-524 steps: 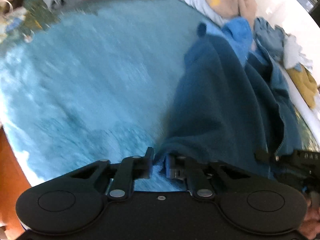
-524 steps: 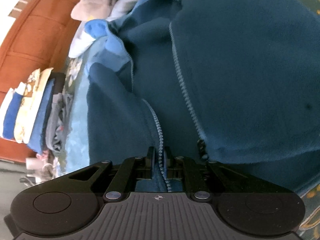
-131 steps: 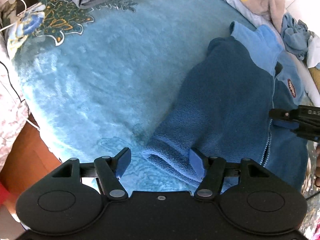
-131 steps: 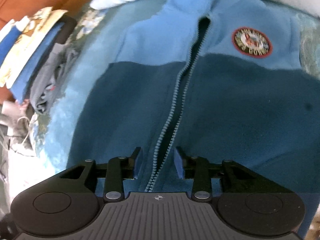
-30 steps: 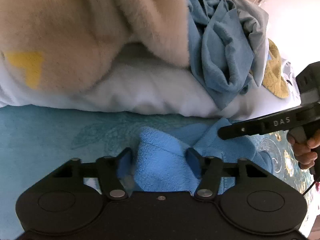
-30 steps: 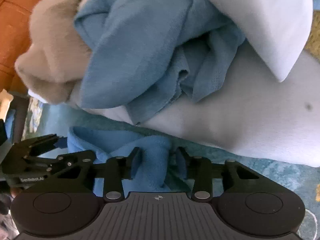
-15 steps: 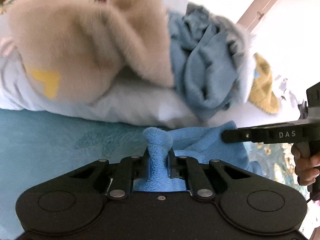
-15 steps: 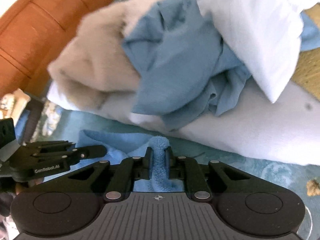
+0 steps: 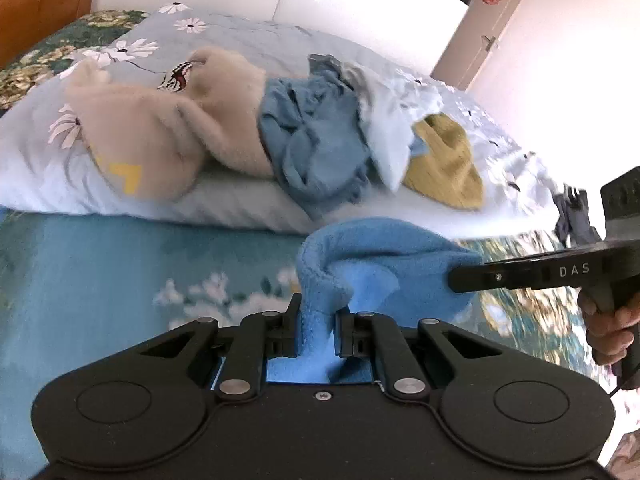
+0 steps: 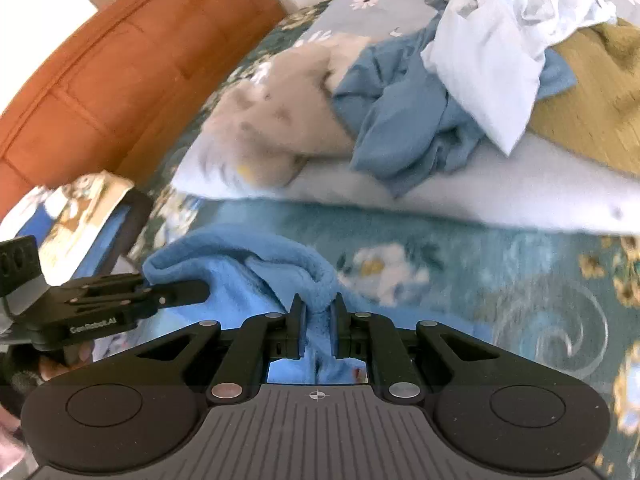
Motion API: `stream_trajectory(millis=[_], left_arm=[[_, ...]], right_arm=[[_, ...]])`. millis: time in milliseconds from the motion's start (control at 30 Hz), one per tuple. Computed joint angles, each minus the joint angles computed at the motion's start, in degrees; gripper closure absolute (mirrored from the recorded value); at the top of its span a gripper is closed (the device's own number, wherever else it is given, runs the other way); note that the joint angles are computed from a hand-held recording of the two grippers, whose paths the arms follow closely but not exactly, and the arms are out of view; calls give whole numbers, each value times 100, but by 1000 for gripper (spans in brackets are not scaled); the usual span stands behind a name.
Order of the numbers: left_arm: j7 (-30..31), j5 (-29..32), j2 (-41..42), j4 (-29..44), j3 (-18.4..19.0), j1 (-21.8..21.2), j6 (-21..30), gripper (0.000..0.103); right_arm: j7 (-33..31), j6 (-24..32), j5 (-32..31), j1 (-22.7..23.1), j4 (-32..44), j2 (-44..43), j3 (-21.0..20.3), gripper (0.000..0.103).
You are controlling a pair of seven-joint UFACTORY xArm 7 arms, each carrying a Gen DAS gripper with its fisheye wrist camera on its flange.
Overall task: Fold clothes
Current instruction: 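Grasp the jacket collar with both tools and lift it, then fold the collar over onto the jacket body with both tools, then open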
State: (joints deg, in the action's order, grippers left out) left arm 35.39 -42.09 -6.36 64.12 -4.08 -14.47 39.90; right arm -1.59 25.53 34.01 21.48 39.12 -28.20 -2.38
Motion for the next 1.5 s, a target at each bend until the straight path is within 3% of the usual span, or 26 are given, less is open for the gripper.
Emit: stream_trajectory(millis=[267,433,667,767,1000,1233,1333,1400,1467,1500], left_arm=[[-457,95,-2121,-2011,199,-264,-62,92],[-1108,679,-3371,-3132,97,-405,23,92],[-2169,1461,-4529,-4153,-222,-700,256,92],[-2533,1657,-4899,-4405,-179,-836,268,92],[-2543,2398,-5667,-4717,-87,-1178,540,92],[-2727,2495,-5915,-5072,-29,-1275,748,90],[-2864,2436,-5925,-5062,73,-1273,808,81],[-2900,2400,-5959,-4959,179,-1278,1048,69],[-2876,2405,-6101,-4882,225,-1267,1341,58],[-2861,2413,-6190,-4844,236,-1251,1499,57]], right_arm=[[674,515,7,230,-1305,-1675,180,94],[1136,1114,-270,379,-1951,-2592,355,94],[1870,1682,-462,611,-2723,-3536,569,94],[2100,1785,-495,739,-2883,-3837,582,94],[2454,1965,-578,1021,-3069,-4161,648,94],[2544,2101,-693,1282,-3114,-4003,711,93],[2520,2218,-813,1301,-3018,-3968,745,93],[2534,2384,-874,1288,-2939,-4033,754,89],[2458,2728,-905,1315,-2812,-4068,656,67],[2423,2921,-930,1317,-2766,-4138,663,64]])
